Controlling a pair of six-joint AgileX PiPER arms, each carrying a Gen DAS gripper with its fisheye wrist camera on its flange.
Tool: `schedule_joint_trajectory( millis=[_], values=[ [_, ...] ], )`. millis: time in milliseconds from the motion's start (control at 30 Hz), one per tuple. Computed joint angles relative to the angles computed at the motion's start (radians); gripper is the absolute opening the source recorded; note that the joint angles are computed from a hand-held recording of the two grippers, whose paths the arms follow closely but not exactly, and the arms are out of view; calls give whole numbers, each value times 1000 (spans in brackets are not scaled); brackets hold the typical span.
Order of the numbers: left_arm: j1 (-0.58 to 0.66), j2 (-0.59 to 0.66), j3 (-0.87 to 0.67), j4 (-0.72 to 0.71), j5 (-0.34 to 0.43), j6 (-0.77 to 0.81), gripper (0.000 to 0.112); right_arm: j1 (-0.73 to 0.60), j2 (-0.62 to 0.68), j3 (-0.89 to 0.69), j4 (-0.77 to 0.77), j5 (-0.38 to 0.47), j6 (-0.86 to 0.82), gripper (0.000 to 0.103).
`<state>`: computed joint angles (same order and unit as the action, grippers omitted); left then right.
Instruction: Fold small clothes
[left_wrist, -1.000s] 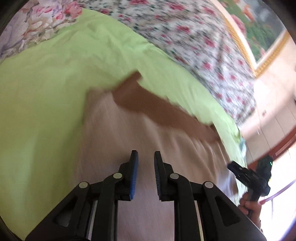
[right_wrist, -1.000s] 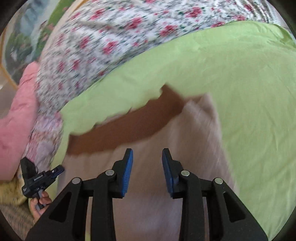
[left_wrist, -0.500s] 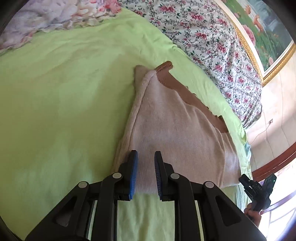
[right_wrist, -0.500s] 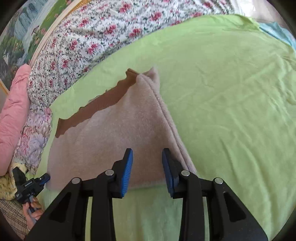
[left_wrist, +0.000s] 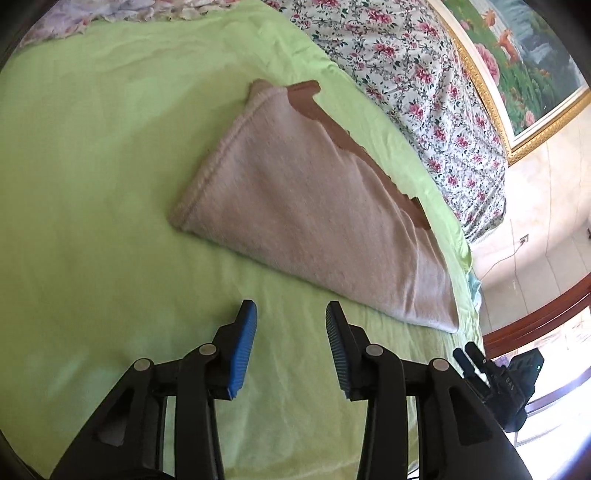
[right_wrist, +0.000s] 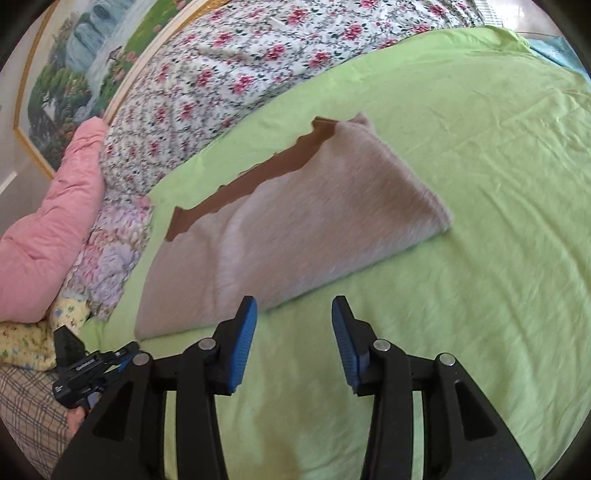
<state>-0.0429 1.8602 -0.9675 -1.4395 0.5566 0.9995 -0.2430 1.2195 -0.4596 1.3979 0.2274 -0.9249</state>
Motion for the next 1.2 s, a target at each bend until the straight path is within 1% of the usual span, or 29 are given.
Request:
schedule_joint_trajectory(
  millis=[100, 133, 167, 233, 333, 500, 700, 767, 800, 867, 933, 967, 1000, 1033, 1067, 1100, 1133, 1167, 1200],
  values=[
    [-16, 0, 10, -38, -13, 5, 47, 35, -24, 25, 10, -11, 14, 47],
    [-18, 5, 7, -52, -14, 7, 52, 40, -32, 31, 1, -12, 27, 48],
    [-19, 14, -1, -73, -11, 9, 55, 45, -37, 35, 1, -11, 30, 48],
    [-17, 29, -10, -122, -3, 23, 61, 63, -50, 41, -52, -22, 89, 48],
    [-34, 52, -43, -142, -35, 3, 61, 65, -56, 45, -77, -17, 113, 49],
    [-41, 116, -123, -191, -63, -11, 61, 75, -52, 42, -81, -18, 129, 49],
    [-43, 205, -251, -223, -92, -32, 62, 84, -32, 39, -14, -19, 69, 49],
    [-56, 225, -287, -211, -125, -46, 62, 101, -29, 40, -14, -35, 82, 49],
    [-65, 234, -310, -191, -147, -68, 62, 99, -21, 39, 15, -31, 54, 49],
    [-85, 247, -351, -119, -187, -140, 62, 107, -12, 39, 49, -37, 27, 49],
    [-101, 263, -396, -31, -212, -219, 60, 99, -1, 39, 100, -28, -23, 49],
    [-106, 273, -417, 1, -216, -249, 60, 88, 4, 37, 112, -17, -40, 49],
    [-109, 280, -430, 11, -219, -257, 57, 88, 6, 36, 120, -18, -46, 49],
    [-109, 284, -437, 15, -219, -259, 48, 79, 7, 31, 113, -14, -46, 49],
    [-111, 293, -457, 48, -212, -283, 41, 64, 10, 26, 106, -3, -49, 49],
    [-113, 302, -477, 87, -205, -313, 22, 49, 11, 19, 92, 9, -46, 49],
    [-113, 302, -479, 89, -200, -302, 18, 43, 11, 13, 81, 12, -38, 49],
    [-126, 293, -477, 96, -225, -294, 17, 27, 13, -1, 51, 22, -21, 49],
    [-140, 284, -481, 137, -245, -318, 15, 8, 16, -14, 32, 36, -16, 49]
  ],
)
